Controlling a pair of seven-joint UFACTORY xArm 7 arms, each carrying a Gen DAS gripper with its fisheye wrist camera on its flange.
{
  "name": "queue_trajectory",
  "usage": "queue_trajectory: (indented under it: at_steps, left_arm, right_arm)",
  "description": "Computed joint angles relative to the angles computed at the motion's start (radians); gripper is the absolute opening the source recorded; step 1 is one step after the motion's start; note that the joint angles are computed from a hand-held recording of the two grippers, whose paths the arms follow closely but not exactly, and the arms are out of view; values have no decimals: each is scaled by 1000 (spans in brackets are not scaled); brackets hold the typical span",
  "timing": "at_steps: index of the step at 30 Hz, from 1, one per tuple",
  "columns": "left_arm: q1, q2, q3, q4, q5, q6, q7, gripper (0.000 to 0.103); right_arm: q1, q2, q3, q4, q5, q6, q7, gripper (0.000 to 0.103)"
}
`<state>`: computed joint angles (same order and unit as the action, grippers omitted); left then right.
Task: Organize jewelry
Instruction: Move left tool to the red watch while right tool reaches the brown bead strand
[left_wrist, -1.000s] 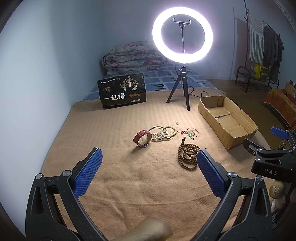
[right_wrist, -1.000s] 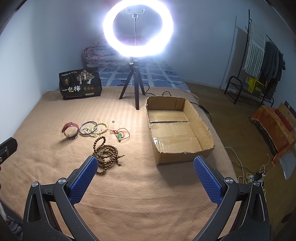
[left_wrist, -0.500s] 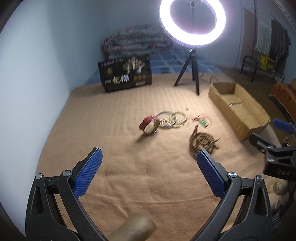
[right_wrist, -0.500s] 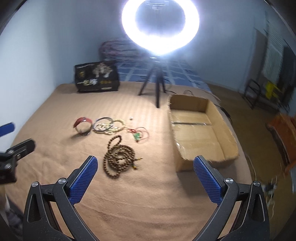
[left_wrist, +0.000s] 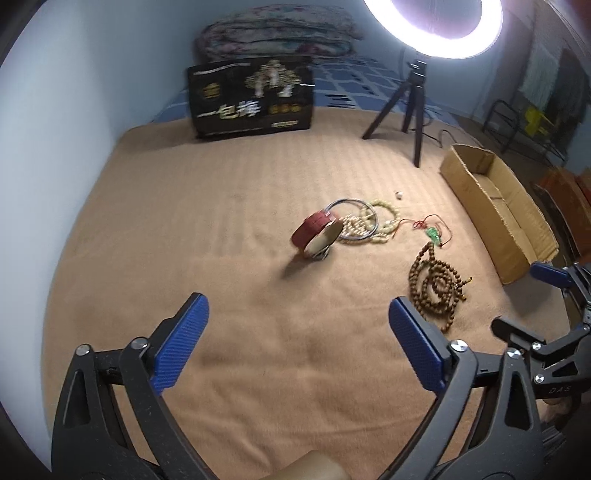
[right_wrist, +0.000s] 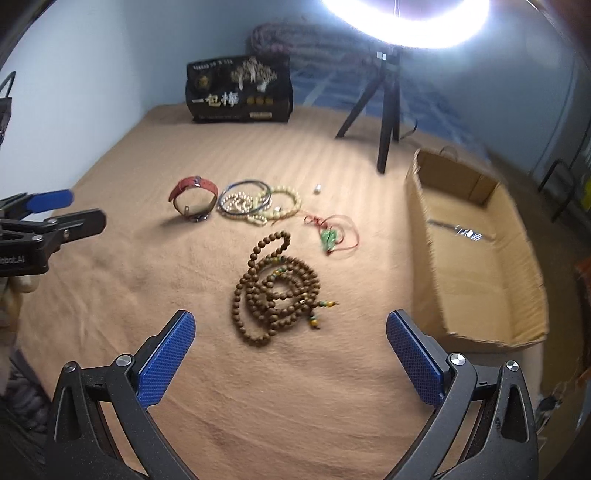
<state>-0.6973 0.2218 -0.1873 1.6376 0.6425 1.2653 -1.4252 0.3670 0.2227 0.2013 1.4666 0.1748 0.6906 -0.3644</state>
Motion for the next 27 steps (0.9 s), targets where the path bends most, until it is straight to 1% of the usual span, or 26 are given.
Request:
queue_trajectory:
  at_steps: [1,2,3,5,6,7,10,12,17,21,23,27]
  left_arm:
    - [9,7,3,5,-3,-13,24,94]
    - [22,11,7,0,-8,-44,54,92]
    - [34,18,12,-1,-17,-67,79,91]
    - [55,24,21,-15,-38,-117,114,85]
    - [66,26,25,-23,-51,-142,133,85]
    - [76,32,29,-25,-64,-160,152,84]
    - [96,49,45,-29,-87,-187,178,79]
    - [111,55,54,-38,-100,-212,198,78]
    - [133,81,66,-47,-124,-253,241,73]
    - [132,115,77,-21,-128,-255,286,71]
    - [131,127,84,-12,-132,-261,300,65]
    - [133,136,91,-10,-151,-279,307,58]
  right_arm:
    - [-2,19,1,25,10,24,5,103]
    - [-3,34,3,43,18,38,5,103]
    - [-2,48,5,58,22,48,3,103]
    - [3,67,8,77,19,57,0,102]
    - [6,79,9,87,16,59,-2,101]
    - [10,93,10,101,11,66,-5,98]
    - [17,133,14,146,11,99,-8,97]
    - [17,161,17,178,21,121,-10,96]
    - [38,228,3,254,-11,154,19,96]
    - [59,274,-13,302,-54,173,52,96]
    - [68,292,-20,318,-75,180,72,96]
    - [79,324,-30,351,-102,203,111,96]
